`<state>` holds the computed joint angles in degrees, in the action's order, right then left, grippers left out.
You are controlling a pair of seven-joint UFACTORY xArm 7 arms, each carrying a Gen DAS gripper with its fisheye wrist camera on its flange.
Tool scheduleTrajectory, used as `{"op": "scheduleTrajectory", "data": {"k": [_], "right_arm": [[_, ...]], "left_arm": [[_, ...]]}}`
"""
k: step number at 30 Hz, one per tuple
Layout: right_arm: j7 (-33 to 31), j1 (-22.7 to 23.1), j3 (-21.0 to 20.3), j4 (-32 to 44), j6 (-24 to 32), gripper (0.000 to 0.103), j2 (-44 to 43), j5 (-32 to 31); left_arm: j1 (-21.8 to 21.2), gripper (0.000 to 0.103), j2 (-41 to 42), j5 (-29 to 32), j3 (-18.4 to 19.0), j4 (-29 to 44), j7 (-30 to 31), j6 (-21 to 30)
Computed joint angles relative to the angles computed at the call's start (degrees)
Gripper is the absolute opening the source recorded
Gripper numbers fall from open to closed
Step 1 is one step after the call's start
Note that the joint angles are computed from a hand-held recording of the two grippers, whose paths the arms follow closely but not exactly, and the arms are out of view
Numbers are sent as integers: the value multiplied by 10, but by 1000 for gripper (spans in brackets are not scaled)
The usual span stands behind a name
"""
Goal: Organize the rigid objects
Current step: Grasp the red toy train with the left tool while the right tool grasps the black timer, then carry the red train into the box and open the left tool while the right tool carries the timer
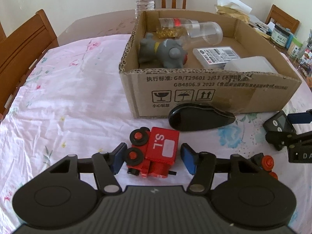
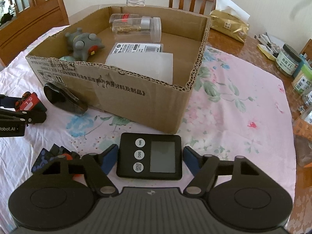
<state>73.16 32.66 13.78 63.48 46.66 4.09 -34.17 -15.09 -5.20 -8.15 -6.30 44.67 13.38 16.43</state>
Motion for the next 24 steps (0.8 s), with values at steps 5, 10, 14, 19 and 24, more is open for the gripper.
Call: {"op": "scheduleTrajectory", "data": {"k": [5,10,14,19,24], "right_arm": [[3,1,0,2,4,75,1,0],[12,3,1,-1,5,74,-1,-4],[18,3,1,2,13,79,1,-2],[15,2,1,-1,9,77,-1,-1],[-2,4,3,8,17,74,2,8]], "left_arm": [[1,51,2,5,0,1,-5,-4],[2,49,3,13,-2,1,-15,-8],[5,50,3,28,-4,0,-32,-10],[2,49,2,24,-2,-2,-32,-12],[-4,49,-3,4,4,0,2,-6]]}}
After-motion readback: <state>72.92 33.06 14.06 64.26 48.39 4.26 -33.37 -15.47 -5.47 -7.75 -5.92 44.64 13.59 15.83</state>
